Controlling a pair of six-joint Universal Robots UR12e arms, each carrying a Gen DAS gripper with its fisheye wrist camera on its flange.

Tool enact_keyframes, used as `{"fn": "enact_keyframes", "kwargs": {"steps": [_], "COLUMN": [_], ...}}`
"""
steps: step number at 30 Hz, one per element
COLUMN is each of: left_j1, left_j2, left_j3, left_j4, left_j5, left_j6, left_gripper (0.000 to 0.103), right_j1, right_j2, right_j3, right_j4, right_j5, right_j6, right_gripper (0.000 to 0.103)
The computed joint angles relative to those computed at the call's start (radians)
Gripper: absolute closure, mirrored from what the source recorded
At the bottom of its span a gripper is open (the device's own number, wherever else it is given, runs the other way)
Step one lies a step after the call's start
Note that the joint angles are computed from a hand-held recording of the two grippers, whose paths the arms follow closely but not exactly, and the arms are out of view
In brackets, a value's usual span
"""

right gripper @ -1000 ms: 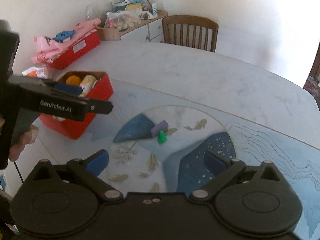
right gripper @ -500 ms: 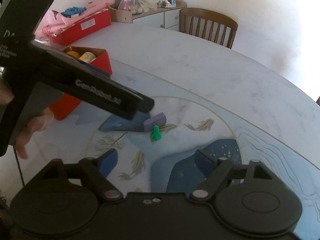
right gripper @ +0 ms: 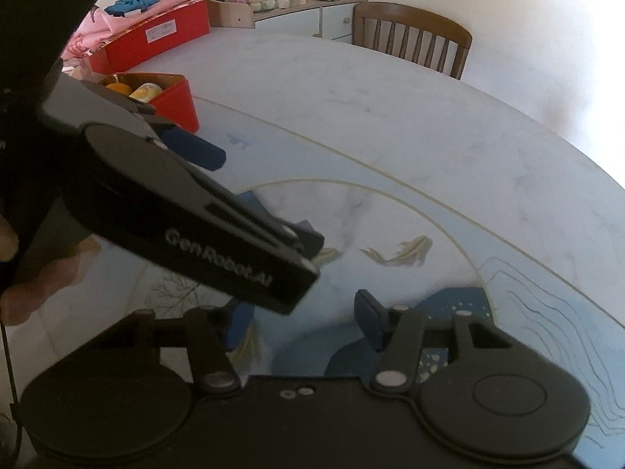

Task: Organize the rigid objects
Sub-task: 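Grasp the purple block with the left tool while the right grasps the green pawn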

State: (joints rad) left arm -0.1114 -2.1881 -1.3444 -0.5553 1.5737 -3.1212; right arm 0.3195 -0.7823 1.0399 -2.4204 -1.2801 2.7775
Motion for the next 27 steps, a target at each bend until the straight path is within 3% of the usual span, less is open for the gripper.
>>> {"fn": "enact_keyframes", "kwargs": {"steps": [5, 7, 9, 13, 15, 20, 22, 24, 27], "left_j1": [-0.004, -0.005, -0.004, -0.001, 0.001, 0.004, 0.003, 0.005, 0.005], "left_j2": [-0.010, -0.011, -0.012, -0.014, -0.014, -0.013, -0.012, -0.012, -0.011], "left_j3": [0.010, 0.010, 0.015, 0.018, 0.019, 0.015, 0.014, 0.014, 0.012], "left_j4": [-0.009, -0.002, -0.018, -0.021, -0.026, -0.023, -0.022, -0.021, -0.019], "left_j5": [0.018, 0.015, -0.003, -0.025, -0.043, -0.074, -0.078, -0.087, -0.083], "left_j6": [0.002, 0.010, 0.012, 0.018, 0.011, 0.004, -0.001, -0.005, 0.000], "left_gripper": [0.002, 0.008, 0.019, 0.030, 0.043, 0.069, 0.071, 0.082, 0.082], "right_j1": [0.001, 0.000, -0.001, -0.002, -0.003, -0.004, -0.007, -0.009, -0.009], "right_j2": [0.013, 0.017, 0.018, 0.021, 0.022, 0.019, 0.017, 0.015, 0.012], "right_j3": [-0.012, -0.017, -0.015, -0.014, -0.012, -0.002, 0.003, 0.006, 0.011], "right_j4": [-0.015, -0.019, -0.031, -0.047, -0.053, -0.070, -0.071, -0.072, -0.077], "right_j5": [0.010, 0.017, 0.022, 0.032, 0.039, 0.044, 0.048, 0.046, 0.037], "right_j6": [-0.013, -0.009, -0.004, -0.007, -0.010, -0.025, -0.023, -0.019, -0.003], "right_gripper": [0.062, 0.064, 0.068, 0.074, 0.077, 0.097, 0.100, 0.103, 0.103]}}
